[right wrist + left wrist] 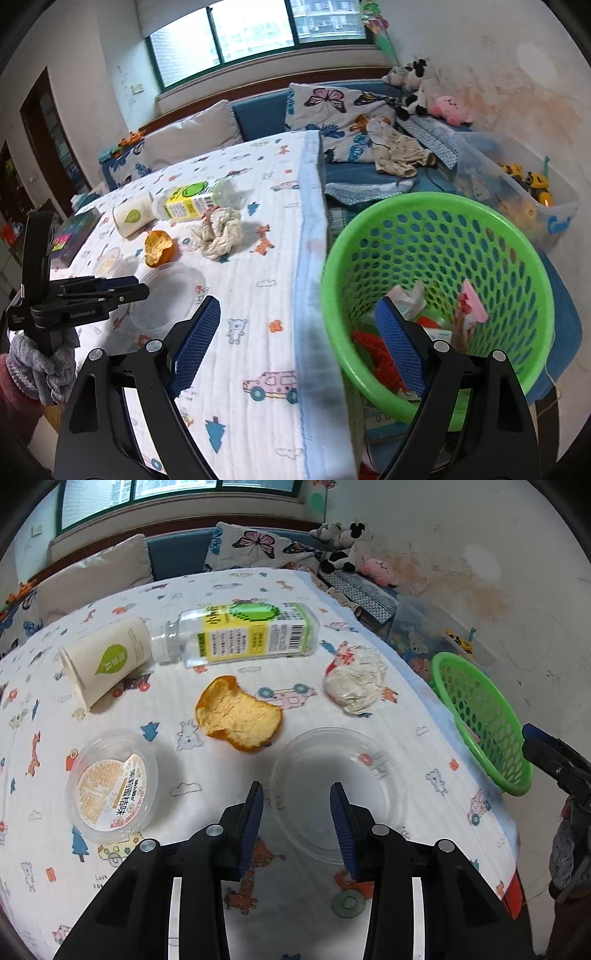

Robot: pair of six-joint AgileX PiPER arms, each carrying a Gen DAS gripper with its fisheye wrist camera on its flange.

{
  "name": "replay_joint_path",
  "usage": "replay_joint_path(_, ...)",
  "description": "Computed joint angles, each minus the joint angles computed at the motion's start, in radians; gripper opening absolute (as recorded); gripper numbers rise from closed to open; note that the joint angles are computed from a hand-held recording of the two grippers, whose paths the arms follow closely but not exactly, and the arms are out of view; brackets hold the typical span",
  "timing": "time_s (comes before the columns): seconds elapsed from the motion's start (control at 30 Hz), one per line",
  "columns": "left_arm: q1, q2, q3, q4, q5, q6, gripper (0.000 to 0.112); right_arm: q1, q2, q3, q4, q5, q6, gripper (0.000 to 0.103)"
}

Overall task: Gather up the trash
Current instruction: 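Move the right gripper to the crumpled white tissue and grasp it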

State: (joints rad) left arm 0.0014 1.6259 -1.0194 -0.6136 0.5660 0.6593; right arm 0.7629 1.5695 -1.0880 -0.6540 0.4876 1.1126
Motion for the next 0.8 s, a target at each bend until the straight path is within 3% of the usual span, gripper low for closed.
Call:
replay_joint_path(0.2, 0.013, 0.032, -0.020, -0.004, 0.010, 0.010, 0.033, -0.008, 0.061, -0.058, 0.068, -0.013, -0.080, 0.085)
replay_joint_path(0.57, 0.030, 0.055, -0.024, -0.031, 0.015, 0.035, 0.005, -0.018, 0.174, -0.190, 0.187, -0.005, -0.234, 0.085)
replay_joint_path(0.8, 0.077, -0.002, 0.020, -0.083, 0.039, 0.116, 0.005, -0.031, 0.294, -0.353, 0.318, 0.016, -0.388, 0.081)
